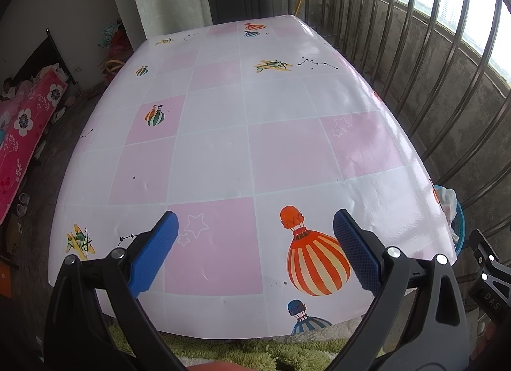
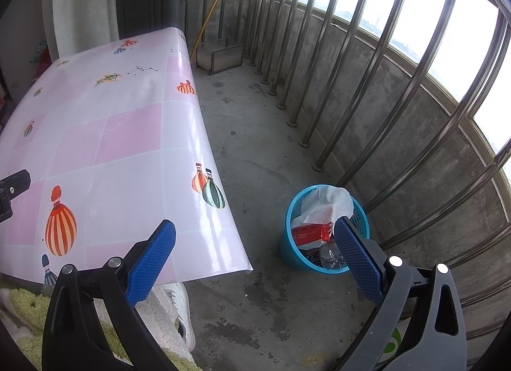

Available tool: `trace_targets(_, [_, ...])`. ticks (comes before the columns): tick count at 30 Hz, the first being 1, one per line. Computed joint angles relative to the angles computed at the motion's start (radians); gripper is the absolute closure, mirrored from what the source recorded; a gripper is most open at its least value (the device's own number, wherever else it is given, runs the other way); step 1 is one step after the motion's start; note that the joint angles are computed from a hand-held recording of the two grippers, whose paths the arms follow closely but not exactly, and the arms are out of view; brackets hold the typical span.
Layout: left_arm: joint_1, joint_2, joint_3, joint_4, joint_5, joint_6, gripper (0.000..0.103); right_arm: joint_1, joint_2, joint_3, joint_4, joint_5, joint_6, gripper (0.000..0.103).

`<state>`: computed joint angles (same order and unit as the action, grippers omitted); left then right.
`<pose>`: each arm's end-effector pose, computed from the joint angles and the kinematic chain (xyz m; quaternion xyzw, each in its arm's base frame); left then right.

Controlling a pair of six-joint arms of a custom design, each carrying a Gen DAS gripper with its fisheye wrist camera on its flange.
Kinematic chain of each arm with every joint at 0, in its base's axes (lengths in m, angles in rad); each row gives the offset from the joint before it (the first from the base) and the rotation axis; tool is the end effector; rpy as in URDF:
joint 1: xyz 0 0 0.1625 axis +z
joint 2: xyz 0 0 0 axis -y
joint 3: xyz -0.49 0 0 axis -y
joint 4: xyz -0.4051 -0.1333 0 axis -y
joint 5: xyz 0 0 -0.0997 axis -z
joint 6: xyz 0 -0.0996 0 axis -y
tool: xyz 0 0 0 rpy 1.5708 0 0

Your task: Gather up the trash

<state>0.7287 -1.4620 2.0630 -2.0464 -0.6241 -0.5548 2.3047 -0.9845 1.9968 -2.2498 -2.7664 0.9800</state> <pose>-0.2147 -0.4787 0.3503 0.1554 0.8751 -0.2499 0.3843 0.4106 -0.3946 0.1600 -0.0074 -0.8204 0.3297 0.4670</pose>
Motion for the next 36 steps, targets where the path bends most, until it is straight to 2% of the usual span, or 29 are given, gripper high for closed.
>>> trace_targets(36, [0.005, -0.001, 0.002, 0.000, -0.006, 0.002, 0.010, -0.001, -0.005, 0.002, 0.007, 0.003, 0.005, 0.006])
